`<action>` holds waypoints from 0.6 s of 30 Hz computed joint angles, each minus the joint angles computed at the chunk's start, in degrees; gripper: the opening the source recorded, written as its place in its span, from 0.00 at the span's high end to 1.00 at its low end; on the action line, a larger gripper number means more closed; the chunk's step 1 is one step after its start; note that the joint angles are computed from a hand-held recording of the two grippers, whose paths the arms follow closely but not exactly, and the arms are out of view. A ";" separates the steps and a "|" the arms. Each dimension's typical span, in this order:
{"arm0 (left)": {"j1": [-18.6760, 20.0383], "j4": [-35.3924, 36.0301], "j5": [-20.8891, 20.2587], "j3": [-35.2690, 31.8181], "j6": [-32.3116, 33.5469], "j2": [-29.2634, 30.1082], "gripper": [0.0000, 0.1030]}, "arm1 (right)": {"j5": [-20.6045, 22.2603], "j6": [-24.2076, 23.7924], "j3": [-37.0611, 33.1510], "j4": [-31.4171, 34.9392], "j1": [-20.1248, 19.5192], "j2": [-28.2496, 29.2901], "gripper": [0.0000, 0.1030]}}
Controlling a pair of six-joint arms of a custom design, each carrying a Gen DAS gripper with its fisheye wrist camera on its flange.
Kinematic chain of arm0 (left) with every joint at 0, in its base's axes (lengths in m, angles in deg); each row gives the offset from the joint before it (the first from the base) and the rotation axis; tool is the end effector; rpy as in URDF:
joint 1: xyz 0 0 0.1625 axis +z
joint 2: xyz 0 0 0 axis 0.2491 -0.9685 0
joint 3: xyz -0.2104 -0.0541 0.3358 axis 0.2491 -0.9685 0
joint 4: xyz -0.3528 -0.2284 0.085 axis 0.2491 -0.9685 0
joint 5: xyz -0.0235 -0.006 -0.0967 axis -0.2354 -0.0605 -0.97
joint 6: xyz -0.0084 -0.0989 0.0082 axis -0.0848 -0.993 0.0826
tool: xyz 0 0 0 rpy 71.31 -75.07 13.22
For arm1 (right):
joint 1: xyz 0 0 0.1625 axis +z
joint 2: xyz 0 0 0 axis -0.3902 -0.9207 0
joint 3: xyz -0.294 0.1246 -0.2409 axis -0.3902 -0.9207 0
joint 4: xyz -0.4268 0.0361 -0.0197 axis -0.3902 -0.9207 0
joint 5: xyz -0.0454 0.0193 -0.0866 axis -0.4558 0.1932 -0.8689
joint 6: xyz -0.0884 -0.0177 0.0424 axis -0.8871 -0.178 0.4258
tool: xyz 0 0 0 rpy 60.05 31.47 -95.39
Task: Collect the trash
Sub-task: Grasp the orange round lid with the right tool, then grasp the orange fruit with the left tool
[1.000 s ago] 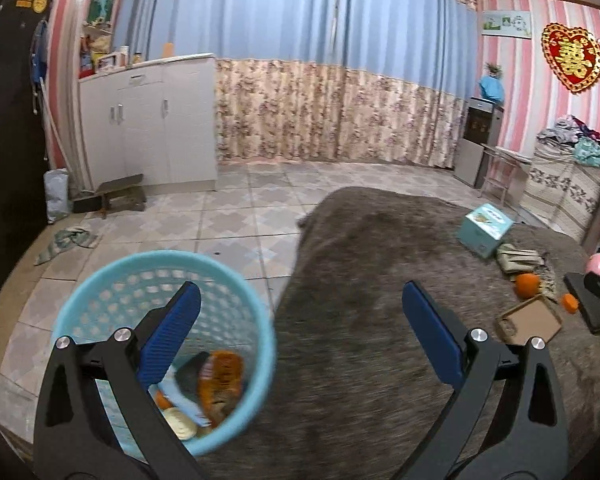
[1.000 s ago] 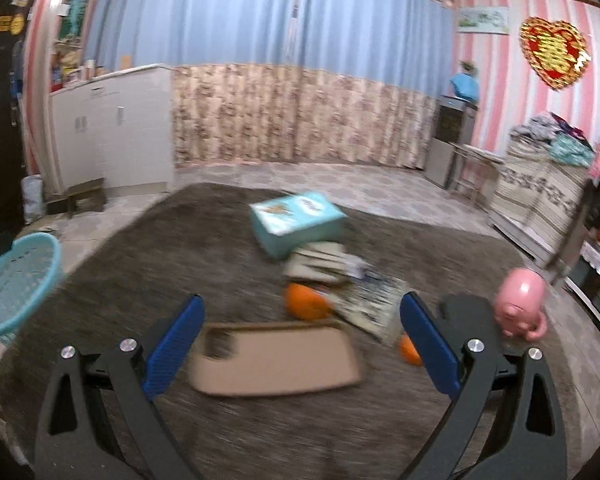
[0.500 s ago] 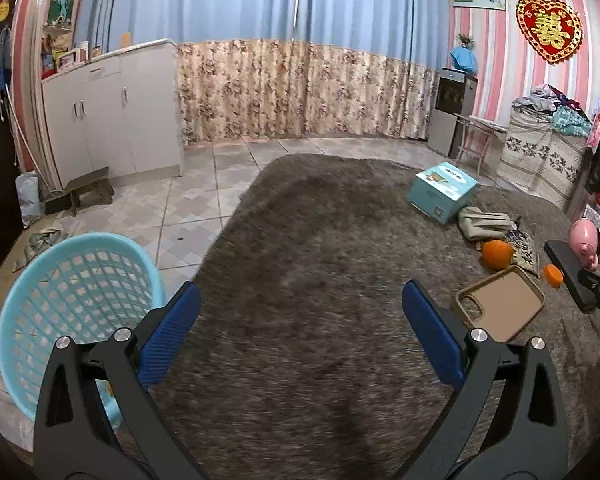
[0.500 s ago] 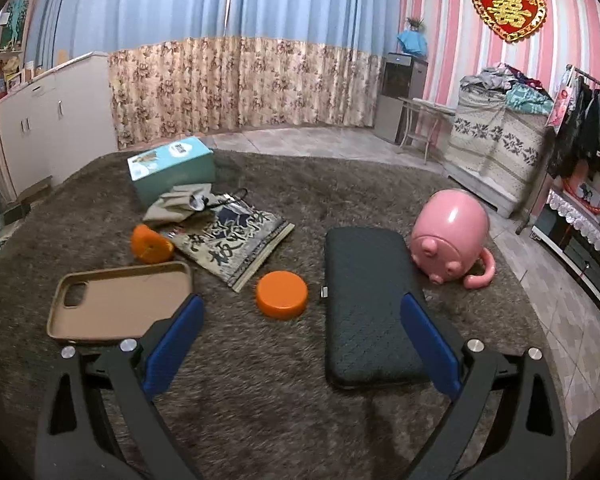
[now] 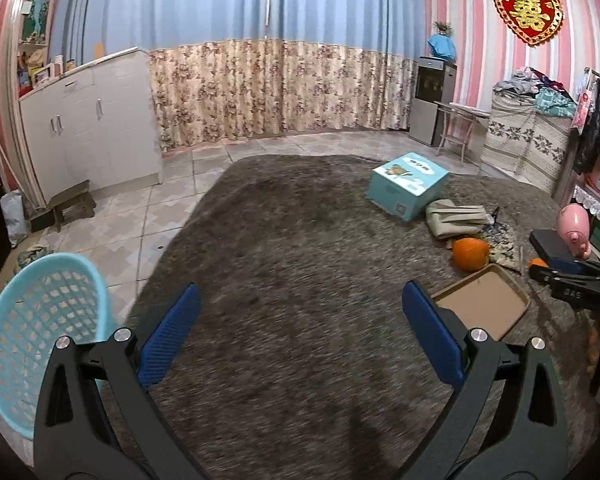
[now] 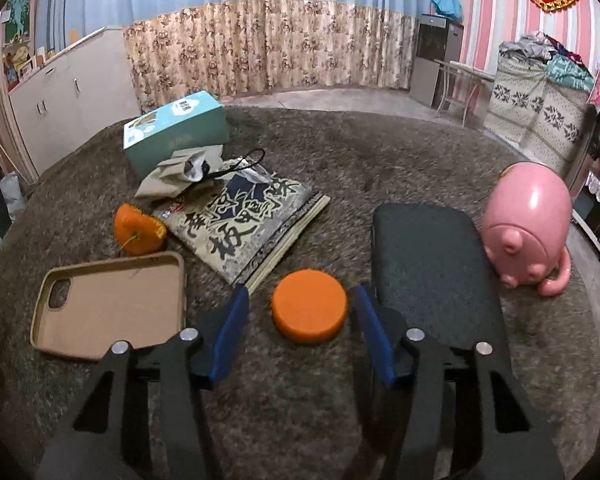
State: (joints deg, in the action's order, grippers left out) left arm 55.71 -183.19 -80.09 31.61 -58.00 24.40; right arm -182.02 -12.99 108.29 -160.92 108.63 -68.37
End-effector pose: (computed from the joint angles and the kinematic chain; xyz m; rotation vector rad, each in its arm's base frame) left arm -0.0864 -0.7766 0.1192 0.7394 2.2472 -1.0591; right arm 0.0215 -0.7670 0.1400 0.1533 -2.1383 0.9814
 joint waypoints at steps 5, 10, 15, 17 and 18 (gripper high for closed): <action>-0.99 1.91 -0.09 -2.71 -0.47 2.56 0.05 | 1.21 1.03 0.10 0.40 -0.28 0.01 0.61; -1.86 5.03 -0.52 -5.84 -2.42 5.36 0.05 | 2.08 -1.52 3.33 -7.64 0.28 -1.18 0.61; -2.84 9.15 -1.08 -10.04 -3.26 9.16 0.05 | 2.13 -3.66 8.60 -15.39 0.22 -3.85 0.61; -3.20 11.62 -1.08 -12.60 -3.67 11.21 0.06 | 2.21 -2.95 10.34 -16.26 -0.27 -5.10 0.61; -3.28 12.62 -1.16 -13.42 -3.90 11.78 0.06 | 2.23 -2.45 11.38 -16.85 -0.58 -5.71 0.61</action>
